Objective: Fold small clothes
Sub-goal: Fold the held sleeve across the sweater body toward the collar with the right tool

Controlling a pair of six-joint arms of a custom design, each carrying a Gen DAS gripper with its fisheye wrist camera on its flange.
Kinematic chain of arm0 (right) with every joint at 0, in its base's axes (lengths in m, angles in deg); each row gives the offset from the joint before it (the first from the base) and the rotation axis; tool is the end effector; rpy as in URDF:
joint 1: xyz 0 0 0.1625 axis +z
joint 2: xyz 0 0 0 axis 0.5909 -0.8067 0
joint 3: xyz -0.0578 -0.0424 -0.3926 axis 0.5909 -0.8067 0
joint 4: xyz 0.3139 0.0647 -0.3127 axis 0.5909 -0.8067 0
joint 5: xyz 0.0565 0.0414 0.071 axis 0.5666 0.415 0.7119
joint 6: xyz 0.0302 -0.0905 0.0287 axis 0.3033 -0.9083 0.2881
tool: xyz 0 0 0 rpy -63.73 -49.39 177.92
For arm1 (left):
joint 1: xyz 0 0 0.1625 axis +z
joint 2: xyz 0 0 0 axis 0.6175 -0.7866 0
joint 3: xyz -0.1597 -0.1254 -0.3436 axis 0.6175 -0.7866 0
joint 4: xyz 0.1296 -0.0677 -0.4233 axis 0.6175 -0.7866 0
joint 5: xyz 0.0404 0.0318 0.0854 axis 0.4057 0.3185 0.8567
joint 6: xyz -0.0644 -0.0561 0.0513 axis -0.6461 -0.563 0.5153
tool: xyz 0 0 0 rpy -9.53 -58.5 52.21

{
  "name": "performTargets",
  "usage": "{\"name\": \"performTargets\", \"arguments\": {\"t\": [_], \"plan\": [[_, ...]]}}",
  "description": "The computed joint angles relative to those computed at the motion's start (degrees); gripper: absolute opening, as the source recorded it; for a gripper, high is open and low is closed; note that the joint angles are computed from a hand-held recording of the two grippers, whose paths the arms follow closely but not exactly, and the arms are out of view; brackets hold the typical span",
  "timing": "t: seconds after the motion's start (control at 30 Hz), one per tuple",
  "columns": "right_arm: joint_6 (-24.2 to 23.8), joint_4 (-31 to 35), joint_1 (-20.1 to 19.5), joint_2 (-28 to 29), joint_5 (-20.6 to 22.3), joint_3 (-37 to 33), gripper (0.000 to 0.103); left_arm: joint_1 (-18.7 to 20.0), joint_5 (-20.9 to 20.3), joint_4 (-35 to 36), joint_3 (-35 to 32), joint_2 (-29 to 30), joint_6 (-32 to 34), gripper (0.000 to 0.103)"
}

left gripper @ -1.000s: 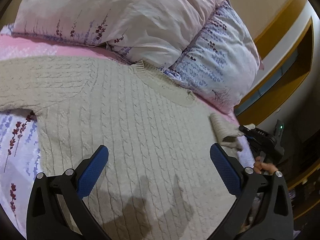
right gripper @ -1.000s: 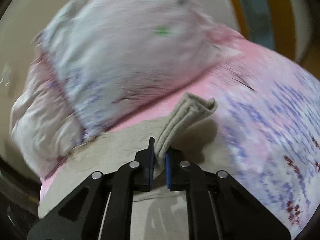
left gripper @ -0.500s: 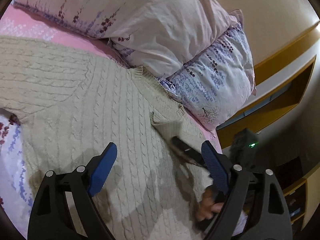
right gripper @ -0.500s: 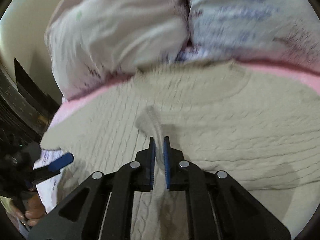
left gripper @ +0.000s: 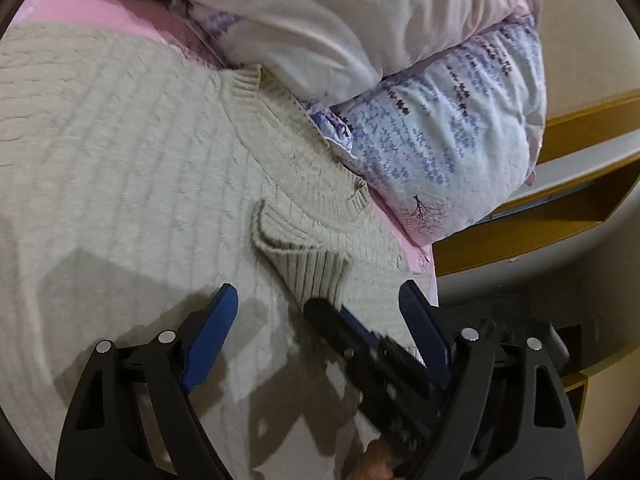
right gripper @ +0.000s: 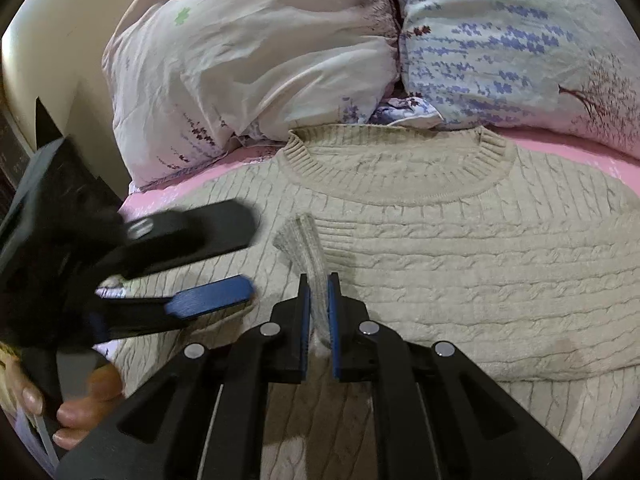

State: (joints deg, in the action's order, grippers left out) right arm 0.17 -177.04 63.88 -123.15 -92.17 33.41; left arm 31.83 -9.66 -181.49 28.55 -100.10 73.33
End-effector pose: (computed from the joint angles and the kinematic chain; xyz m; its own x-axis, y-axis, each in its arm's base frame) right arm 0.2165 -0.7077 0.1433 -0.8949 -0.0019 0.4463 -0.2963 0.7503 -0.5909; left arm -0.1626 -0.7985 0.1600 -0.9636 0.2153 0.1586 0.1779 0.9590 -0.2206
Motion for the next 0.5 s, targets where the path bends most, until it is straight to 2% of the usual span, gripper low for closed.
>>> {"name": "performTargets", "arguments": {"t": [0.1,0.17,0.27,0.37,0.5], "plan": [[-1.04,0.66,0.23,0.59,-0.16,-0.59,0.016,-0.14,-0.97,0.84,-1.8,1.74,-1.38,0.083],[-1.11,2.32,0.22,0.09,0.36,-0.18,0.025,-0.24,-0.63,1.0,-2.82,2.71,-2.0,0.079],[-0.88,2.21,0.08,-2.87,1.81,3.54,0.03,-0.26,0.15,0.95,-3.65,3.67,-2.7,0.072],[-1.33,-3.58,-0.17,-7.59,1.25,9.89,0.032,-0.7,2.02,0.44,-3.24,3.72,-1.41,0.062],[-1.87,-15.28,-1.03,-12.83,-6.97,16.48,0.033,-1.15,4.41,0.18,-2.86,3.76,-0.24,0.041]]}}
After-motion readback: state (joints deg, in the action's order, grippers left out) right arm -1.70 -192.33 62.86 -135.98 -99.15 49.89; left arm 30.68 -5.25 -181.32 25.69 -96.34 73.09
